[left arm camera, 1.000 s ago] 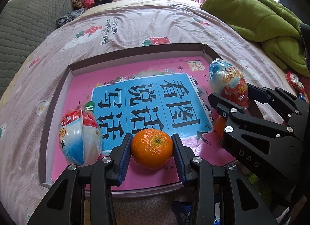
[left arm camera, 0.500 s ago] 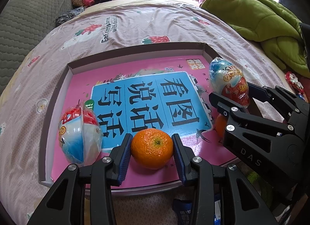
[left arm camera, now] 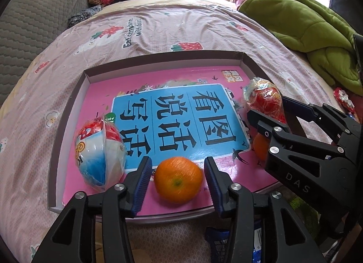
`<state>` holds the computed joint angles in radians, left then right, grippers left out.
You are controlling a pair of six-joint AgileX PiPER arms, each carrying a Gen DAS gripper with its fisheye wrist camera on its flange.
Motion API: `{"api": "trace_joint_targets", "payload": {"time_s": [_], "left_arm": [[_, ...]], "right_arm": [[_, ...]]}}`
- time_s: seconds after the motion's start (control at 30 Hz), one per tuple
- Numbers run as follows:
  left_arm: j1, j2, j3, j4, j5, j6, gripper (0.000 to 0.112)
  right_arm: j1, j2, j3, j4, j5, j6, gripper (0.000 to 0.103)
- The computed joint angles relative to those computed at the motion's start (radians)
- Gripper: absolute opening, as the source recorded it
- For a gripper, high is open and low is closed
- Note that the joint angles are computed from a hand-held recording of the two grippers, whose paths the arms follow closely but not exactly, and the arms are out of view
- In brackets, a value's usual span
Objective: Organize objects
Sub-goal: 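Lower the orange into the box and open the left tool while the right tool releases the egg, then withdraw both open tools back from the box toward the remaining items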
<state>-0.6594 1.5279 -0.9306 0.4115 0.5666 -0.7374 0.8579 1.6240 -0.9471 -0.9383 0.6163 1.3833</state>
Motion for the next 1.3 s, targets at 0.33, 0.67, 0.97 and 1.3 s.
{"api": "trace_joint_targets", "payload": {"time_s": [0.33,0.67,0.97,1.3], "left_arm": [[-0.007,-0.033,0.014,-0.022,0.008,0.015,0.057],[-0.019,-0.084,0.03,0.007,0.032,-0.018,0.058],[-0.012,-0.159,0.071,-0.035,0.032,0.008,0.058],[-0.054,-0.242,0.107,-0.028,0.068,-0.021,0.064]], "right_arm": [[0.002,-0.031,0.014,0.011,0.0,0.011,0.056],[0.01,-0.075,0.04,0.029,0.003,0.029,0.058],[0.018,-0.113,0.057,0.046,0.014,0.035,0.059],[0.058,-0.145,0.059,0.049,0.044,0.048,0.059]]}}
